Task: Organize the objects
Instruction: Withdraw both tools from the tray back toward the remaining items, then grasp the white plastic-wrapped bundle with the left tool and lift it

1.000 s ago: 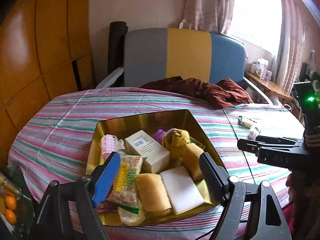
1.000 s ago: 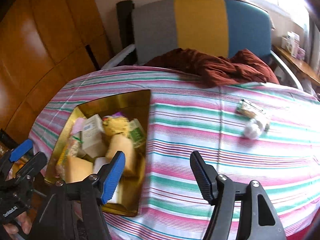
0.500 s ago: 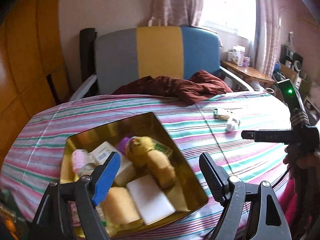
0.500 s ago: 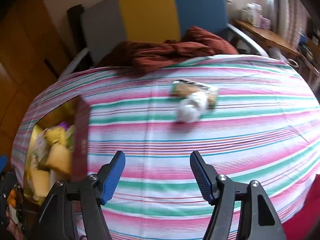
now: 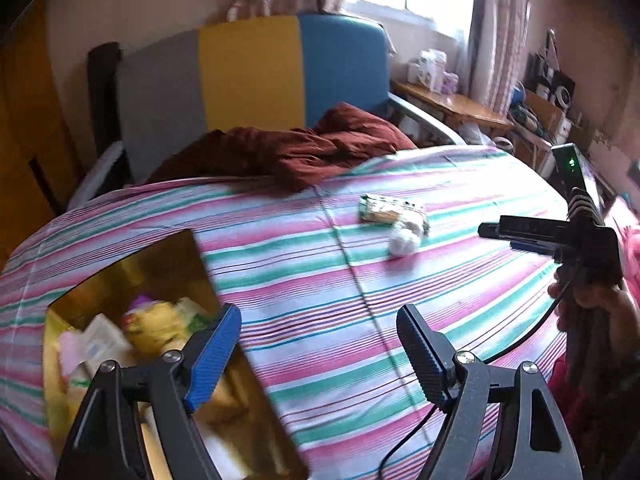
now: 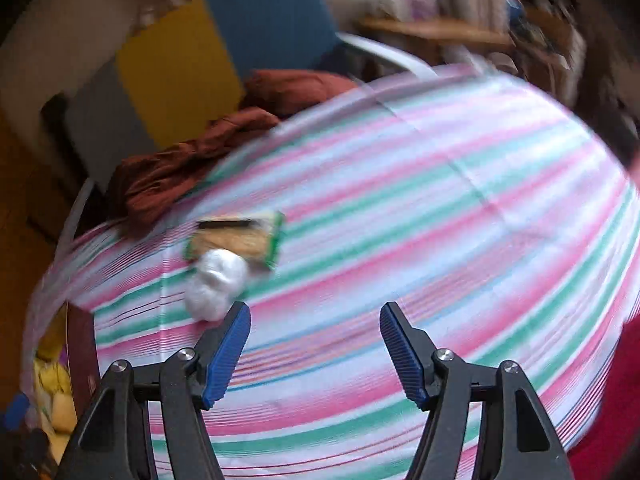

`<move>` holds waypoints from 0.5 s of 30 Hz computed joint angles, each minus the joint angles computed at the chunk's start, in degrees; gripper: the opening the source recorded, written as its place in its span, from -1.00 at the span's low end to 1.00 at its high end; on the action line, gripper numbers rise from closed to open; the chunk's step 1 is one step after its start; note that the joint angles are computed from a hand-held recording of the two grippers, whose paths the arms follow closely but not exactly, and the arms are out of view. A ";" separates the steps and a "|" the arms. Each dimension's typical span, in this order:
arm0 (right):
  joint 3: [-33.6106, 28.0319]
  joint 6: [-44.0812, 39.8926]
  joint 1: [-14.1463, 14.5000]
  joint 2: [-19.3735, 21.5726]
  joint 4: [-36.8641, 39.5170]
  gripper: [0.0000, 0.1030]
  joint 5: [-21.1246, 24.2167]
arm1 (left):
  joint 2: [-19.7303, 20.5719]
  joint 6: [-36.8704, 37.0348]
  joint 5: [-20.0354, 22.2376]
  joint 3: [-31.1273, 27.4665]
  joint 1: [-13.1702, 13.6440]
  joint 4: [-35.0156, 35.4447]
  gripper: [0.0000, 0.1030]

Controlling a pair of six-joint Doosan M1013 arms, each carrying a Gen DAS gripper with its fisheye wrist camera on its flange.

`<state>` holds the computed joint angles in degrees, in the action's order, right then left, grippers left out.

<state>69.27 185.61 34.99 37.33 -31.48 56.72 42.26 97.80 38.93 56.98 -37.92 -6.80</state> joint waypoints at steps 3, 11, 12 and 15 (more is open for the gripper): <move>2.14 3.98 -0.35 -1.17 -0.42 0.32 -1.79 | 3.35 0.34 4.99 -5.34 -0.60 -1.26 0.43; 4.55 6.45 -0.87 -2.47 1.09 0.33 -5.91 | 13.38 -0.45 14.98 -22.53 -2.63 0.14 0.33; 4.90 6.86 -0.88 -2.66 1.02 0.33 -6.57 | 14.59 -0.08 15.80 -24.60 -2.85 0.14 0.33; 5.47 8.04 -0.99 -2.97 0.41 0.33 -7.30 | 19.54 2.02 20.43 -33.38 -3.54 -0.04 0.34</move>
<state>74.74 193.65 34.00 34.36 -31.07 49.42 61.80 99.83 59.36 23.60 -41.46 -6.84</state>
